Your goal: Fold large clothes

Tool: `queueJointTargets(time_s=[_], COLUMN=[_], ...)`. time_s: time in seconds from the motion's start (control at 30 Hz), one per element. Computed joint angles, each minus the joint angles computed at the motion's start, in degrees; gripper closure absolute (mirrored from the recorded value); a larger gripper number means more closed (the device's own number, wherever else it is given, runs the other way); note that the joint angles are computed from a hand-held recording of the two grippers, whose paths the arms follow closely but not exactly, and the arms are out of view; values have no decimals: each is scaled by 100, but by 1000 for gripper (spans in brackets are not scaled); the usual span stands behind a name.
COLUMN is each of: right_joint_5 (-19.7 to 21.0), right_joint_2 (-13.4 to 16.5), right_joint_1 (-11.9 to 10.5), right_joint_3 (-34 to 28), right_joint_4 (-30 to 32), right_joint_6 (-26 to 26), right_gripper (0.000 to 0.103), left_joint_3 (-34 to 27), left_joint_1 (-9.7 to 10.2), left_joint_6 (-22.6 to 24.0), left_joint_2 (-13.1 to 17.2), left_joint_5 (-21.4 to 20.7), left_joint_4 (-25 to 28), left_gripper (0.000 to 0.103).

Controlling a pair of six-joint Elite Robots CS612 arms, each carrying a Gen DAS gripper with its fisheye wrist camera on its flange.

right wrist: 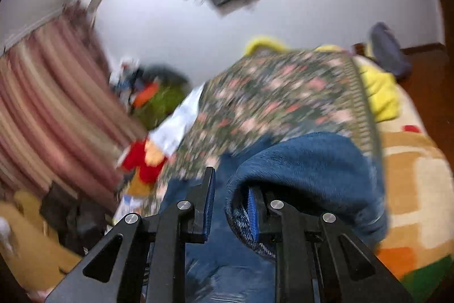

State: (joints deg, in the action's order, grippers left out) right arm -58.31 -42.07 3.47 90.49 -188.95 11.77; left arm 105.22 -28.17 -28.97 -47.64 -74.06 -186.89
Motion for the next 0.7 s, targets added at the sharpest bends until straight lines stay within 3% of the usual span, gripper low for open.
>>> queueJointTargets(time_s=[0.13, 0.27, 0.33, 0.43, 0.5, 0.6, 0.7], right_joint_5=[79, -517, -716, -410, -143, -439, -416], right_joint_2=[260, 498, 550, 500, 398, 187, 6], right_joint_1=[334, 549, 563, 422, 299, 215, 30], right_joint_3=[-261, -425, -465, -433, -314, -86, 174], right_joint_4=[1033, 1967, 2439, 2946, 2926, 2473, 1805], right_joint_6=[-451, -911, -1030, -1160, -1360, -1492, -1405], right_gripper=[85, 84, 84, 84, 84, 84, 84], left_joint_3=[261, 393, 423, 361, 257, 48, -208], left_joint_1=[103, 202, 235, 215, 187, 118, 50], left_joint_6=[-213, -555, -665, -664, -563, -268, 157], left_joint_2=[-87, -105, -99, -71, -43, -6, 49], left_joint_5=[31, -69, -161, -166, -184, -152, -139], left_joint_4=[-11, 124, 155, 207, 241, 248, 201], left_gripper=[12, 12, 12, 12, 12, 12, 12])
